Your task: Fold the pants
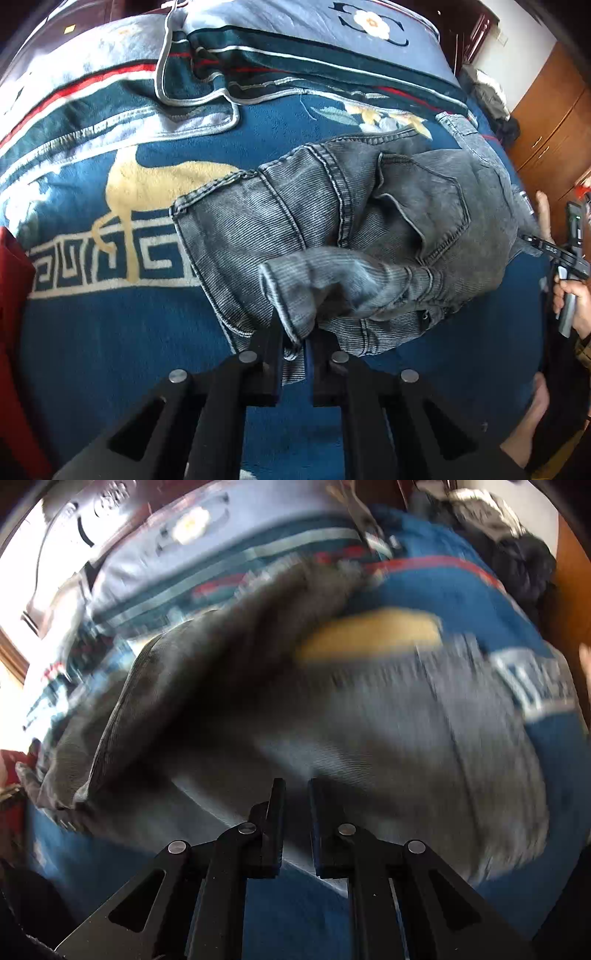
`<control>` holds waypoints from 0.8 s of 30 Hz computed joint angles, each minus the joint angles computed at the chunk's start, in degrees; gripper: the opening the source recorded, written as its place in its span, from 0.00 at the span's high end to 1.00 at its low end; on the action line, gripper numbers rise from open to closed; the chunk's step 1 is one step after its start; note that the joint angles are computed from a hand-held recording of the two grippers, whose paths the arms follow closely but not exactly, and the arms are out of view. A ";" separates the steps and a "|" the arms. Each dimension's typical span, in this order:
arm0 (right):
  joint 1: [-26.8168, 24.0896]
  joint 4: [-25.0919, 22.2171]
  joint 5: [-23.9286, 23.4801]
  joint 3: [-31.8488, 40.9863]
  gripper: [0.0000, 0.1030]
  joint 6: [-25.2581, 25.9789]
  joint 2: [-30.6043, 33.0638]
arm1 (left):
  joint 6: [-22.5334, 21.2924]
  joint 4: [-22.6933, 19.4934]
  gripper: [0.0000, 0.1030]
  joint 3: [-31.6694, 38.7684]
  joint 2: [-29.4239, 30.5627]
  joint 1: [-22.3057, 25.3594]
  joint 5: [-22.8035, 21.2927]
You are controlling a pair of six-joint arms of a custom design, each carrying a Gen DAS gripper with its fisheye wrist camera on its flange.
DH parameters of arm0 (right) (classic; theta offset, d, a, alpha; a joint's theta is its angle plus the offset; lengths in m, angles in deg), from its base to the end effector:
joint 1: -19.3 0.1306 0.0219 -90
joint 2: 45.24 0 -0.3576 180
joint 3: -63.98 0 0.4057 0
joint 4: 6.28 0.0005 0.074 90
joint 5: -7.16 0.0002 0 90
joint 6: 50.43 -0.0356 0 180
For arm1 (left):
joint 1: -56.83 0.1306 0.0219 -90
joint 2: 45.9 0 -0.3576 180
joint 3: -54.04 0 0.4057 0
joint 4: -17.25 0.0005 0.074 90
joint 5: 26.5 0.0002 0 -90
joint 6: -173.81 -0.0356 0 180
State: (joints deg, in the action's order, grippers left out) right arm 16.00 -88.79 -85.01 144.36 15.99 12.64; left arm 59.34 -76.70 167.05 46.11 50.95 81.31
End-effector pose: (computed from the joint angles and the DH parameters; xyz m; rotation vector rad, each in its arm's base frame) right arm 0.2608 -0.0142 0.4937 0.5978 2.5587 0.1729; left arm 0.4411 -0.0569 0.5302 0.7899 2.6633 -0.3622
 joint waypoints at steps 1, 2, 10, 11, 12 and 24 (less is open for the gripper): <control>0.13 0.29 0.13 -0.52 0.89 -0.76 -0.77 | 0.06 0.09 0.86 0.62 0.04 -0.26 -0.36; 0.00 0.51 -0.21 -0.20 0.88 -1.94 -1.15 | 0.31 -0.23 0.86 1.64 0.36 -0.53 -1.14; -7.58 -0.62 -1.95 6.42 0.47 3.95 0.38 | 2.49 0.94 0.64 5.13 -2.40 -2.50 -8.29; -10.01 -0.83 -2.96 7.29 0.47 5.60 0.93 | 2.49 1.93 0.63 4.57 -3.49 -3.34 -9.33; -12.72 -1.21 -4.27 7.92 0.47 7.37 1.42 | 2.73 2.74 0.63 4.32 -4.31 -4.39 -9.80; -29.28 -0.31 -14.94 9.17 0.52 22.95 9.14 | 7.12 4.39 0.57 10.51 1.17 -28.61 -7.58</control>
